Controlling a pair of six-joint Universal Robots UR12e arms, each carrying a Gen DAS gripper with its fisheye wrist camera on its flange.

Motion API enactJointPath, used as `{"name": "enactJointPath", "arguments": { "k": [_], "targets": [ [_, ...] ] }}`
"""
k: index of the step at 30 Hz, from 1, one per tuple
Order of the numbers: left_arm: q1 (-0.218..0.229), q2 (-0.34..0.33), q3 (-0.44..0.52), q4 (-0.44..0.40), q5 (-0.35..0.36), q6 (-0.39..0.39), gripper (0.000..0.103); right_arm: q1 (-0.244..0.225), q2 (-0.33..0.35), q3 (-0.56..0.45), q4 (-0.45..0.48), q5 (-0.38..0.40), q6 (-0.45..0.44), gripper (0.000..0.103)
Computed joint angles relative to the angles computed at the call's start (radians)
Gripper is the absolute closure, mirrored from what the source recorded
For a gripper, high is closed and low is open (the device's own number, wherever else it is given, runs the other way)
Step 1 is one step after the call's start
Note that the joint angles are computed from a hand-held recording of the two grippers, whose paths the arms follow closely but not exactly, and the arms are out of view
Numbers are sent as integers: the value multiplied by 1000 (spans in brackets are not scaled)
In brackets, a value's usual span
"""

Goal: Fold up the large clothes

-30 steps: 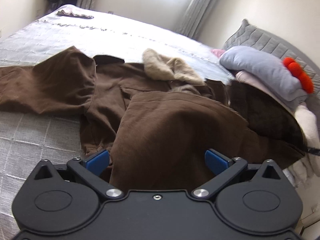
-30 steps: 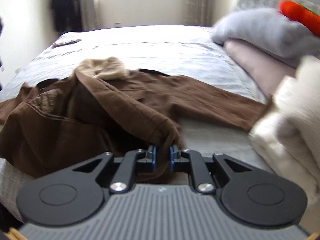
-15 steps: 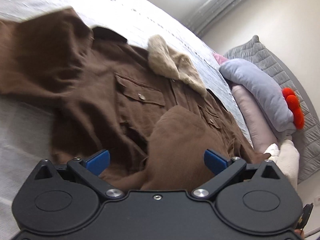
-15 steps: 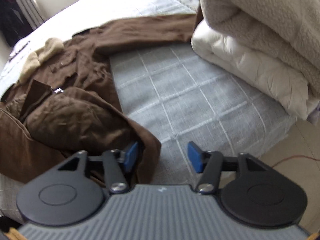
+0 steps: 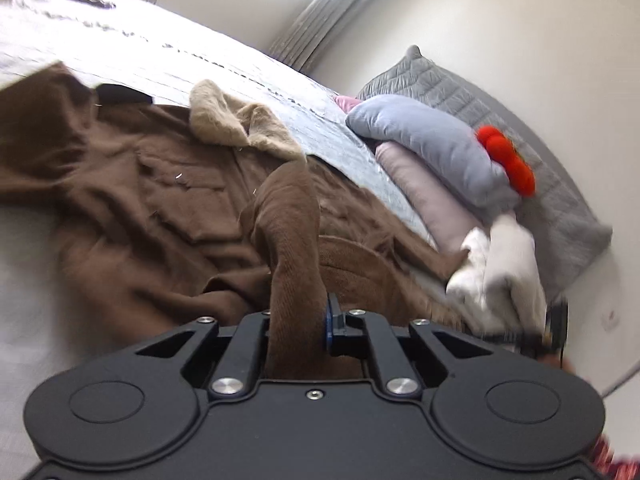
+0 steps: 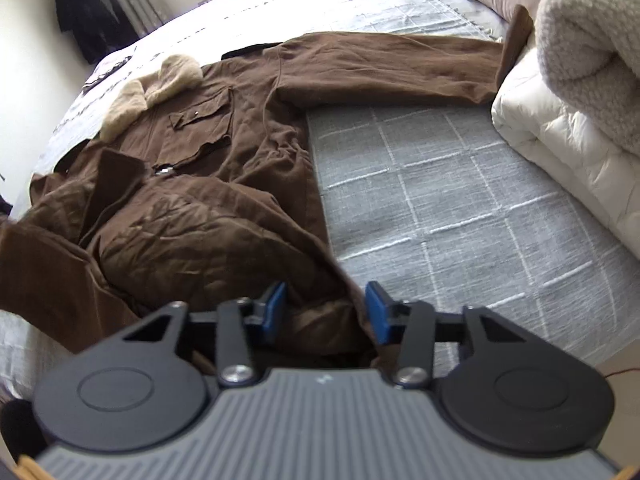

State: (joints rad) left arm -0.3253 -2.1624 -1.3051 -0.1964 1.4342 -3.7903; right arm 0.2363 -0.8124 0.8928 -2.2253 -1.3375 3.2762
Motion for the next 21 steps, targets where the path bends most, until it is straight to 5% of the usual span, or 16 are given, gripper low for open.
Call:
{"name": "enactJointPath", "arguments": {
  "k": [3,8,12,15,17,21],
  "targets": [
    [-22,76,-116,-62,54,12,92,-7,-32,58,-47,13,-11,64],
    [-50,119,-173,-337,109,83,83,-19,-84,135,-23,9,-44,60],
    [-71,140,-204,-251,158,111,75,-19,-115,172,-3,-28,-77,46],
    [-82,157,-219,-203,175,153,54,-23,-146,215,-46,-14,-97,44],
    [-92,174,-234,-183,215,196,22,-23,-162,233,-71,-13,-110,42],
    [-101,187,-264,-96,241,218,11,-12,-165,232,-91,-30,-145,38]
  ]
}}
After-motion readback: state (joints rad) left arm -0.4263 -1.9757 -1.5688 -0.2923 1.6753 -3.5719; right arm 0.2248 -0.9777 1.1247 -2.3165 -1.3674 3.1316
